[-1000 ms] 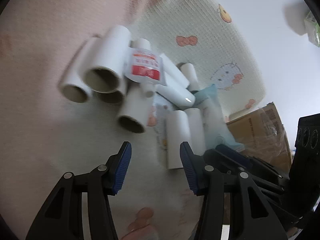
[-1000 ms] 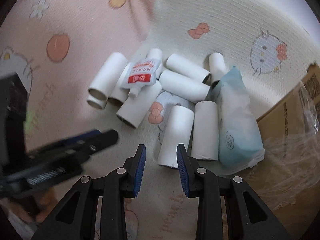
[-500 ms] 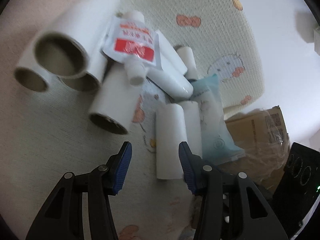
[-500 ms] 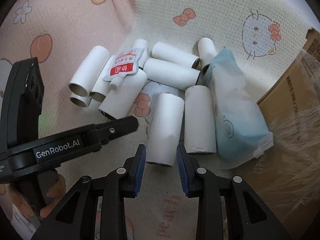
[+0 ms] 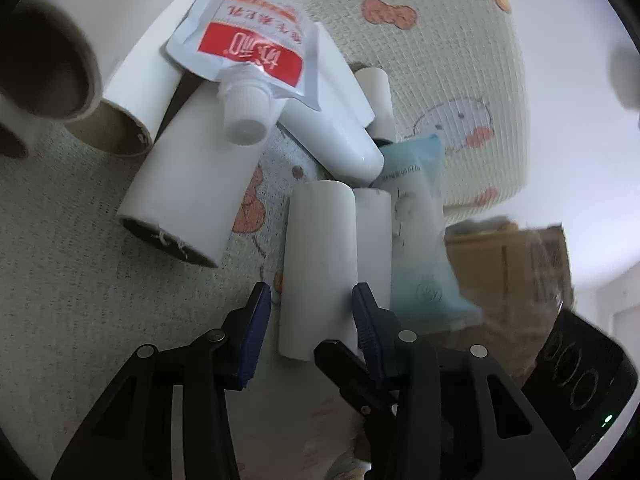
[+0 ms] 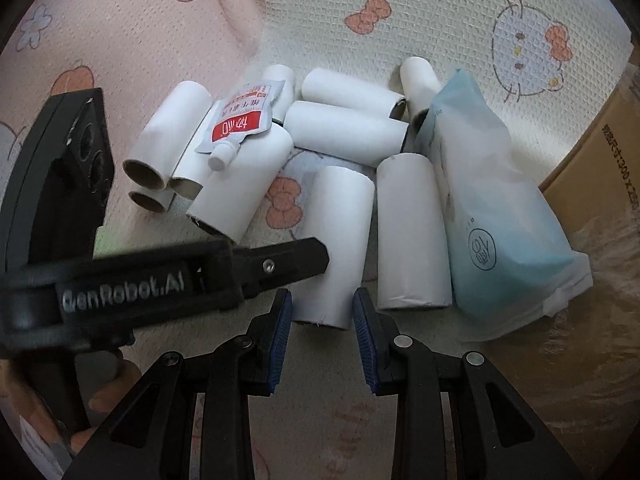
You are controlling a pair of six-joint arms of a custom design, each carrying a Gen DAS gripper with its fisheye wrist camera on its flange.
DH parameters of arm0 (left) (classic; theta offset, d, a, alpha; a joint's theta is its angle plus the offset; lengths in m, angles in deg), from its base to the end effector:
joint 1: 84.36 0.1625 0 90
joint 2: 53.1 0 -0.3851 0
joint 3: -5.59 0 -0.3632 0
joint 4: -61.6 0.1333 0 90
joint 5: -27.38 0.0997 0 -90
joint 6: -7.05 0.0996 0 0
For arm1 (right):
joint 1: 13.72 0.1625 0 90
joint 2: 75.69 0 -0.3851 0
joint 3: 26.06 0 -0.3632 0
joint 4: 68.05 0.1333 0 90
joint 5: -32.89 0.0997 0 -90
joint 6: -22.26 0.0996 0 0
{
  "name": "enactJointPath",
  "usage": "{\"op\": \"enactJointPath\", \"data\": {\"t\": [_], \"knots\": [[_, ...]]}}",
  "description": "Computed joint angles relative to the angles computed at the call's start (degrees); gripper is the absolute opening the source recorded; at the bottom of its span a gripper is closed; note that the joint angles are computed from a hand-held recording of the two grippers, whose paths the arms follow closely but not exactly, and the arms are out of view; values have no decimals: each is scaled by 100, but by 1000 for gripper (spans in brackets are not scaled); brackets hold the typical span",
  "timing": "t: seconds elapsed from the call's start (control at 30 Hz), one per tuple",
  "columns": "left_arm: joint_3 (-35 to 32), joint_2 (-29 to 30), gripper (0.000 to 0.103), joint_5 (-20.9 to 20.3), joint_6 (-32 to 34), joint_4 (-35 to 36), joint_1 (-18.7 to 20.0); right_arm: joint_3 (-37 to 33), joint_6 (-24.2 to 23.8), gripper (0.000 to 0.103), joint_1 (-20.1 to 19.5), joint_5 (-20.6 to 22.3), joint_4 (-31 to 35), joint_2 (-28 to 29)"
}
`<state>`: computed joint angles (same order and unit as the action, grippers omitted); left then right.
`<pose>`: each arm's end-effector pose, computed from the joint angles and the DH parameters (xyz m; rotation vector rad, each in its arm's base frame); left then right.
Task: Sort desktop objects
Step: 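Grasp a standing white cardboard tube with the right tool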
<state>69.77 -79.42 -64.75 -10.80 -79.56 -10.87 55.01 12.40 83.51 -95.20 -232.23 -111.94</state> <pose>-0.0894 -0.7577 0.0364 0.0288 -3.0208 0.3199 0.1586 -0.6790 0.1148 0.1421 -2.4077 0.6101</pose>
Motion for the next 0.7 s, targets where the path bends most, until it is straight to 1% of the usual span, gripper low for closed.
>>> {"op": "enactJointPath", "data": {"t": [0.1, 0.2, 0.3, 0.37, 0.47, 0.53, 0.6, 0.7], "knots": [[-39, 31, 46, 9, -44, -46, -6, -22, 83, 28, -45, 130, 23, -16], [51, 17, 39, 22, 1, -207, -53, -71, 142, 28, -70, 204, 101, -12], [96, -15, 38, 40, 28, -228, -55, -78, 167, 28, -73, 247, 175, -29], [172, -78, 37, 5, -18, -252, -16, -57, 131, 28, -70, 284, 199, -37], [444, -238, 34, -42, -122, -478, 37, -33, -10, 28, -55, 339, 233, -41], [660, -380, 24, -40, -127, -646, 52, -35, -82, 28, -41, 394, 277, -28], [807, -505, 24, 90, -97, -638, 28, -57, -169, 28, -26, 416, 266, 1], [1023, -653, 24, 509, -84, -786, -26, -122, -255, 28, -23, 479, 320, 36]]}}
